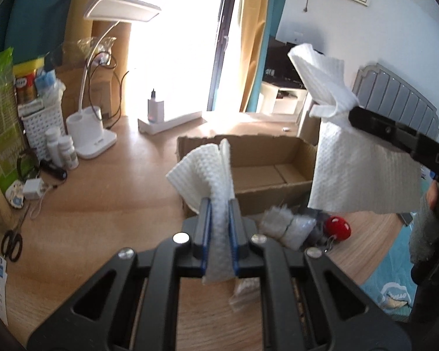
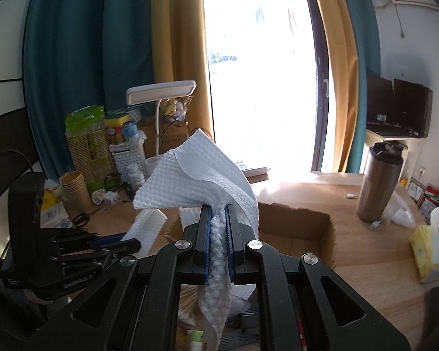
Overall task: Organize soft objects
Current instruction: 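Lift the white towel with the right tool while the left tool lifts the wipe toward the box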
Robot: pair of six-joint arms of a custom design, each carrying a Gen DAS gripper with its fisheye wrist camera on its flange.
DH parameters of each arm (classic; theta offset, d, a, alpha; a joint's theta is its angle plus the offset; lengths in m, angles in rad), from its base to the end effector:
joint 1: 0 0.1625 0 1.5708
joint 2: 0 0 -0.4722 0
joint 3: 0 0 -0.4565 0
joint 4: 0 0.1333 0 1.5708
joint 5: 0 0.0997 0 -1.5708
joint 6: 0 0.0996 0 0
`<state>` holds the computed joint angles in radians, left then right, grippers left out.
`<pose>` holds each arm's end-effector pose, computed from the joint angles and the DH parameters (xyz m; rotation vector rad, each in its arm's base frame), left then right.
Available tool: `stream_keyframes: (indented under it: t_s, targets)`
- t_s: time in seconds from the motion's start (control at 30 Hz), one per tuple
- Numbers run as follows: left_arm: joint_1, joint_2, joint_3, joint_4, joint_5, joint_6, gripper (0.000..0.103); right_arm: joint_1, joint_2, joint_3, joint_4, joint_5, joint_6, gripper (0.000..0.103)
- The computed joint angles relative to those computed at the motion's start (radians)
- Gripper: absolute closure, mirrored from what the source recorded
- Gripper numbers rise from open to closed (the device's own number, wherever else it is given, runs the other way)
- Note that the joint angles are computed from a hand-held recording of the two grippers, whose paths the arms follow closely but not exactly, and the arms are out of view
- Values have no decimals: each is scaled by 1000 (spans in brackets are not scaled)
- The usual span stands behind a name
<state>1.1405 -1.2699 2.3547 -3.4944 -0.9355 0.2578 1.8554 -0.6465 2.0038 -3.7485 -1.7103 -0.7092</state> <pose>-0.0251 -0.5160 0.2304 0.4706 2.3396 -1.1157 0.2870 -0.5555 0.0065 1.1851 -2.3533 1.0808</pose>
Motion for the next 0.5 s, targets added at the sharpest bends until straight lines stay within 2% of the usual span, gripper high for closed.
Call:
stream_keyframes:
  t_s: [0.5]
  targets:
    - [-2,64,-98,18,-19,32,91,-46,-13,-73,38,-8,-29,93]
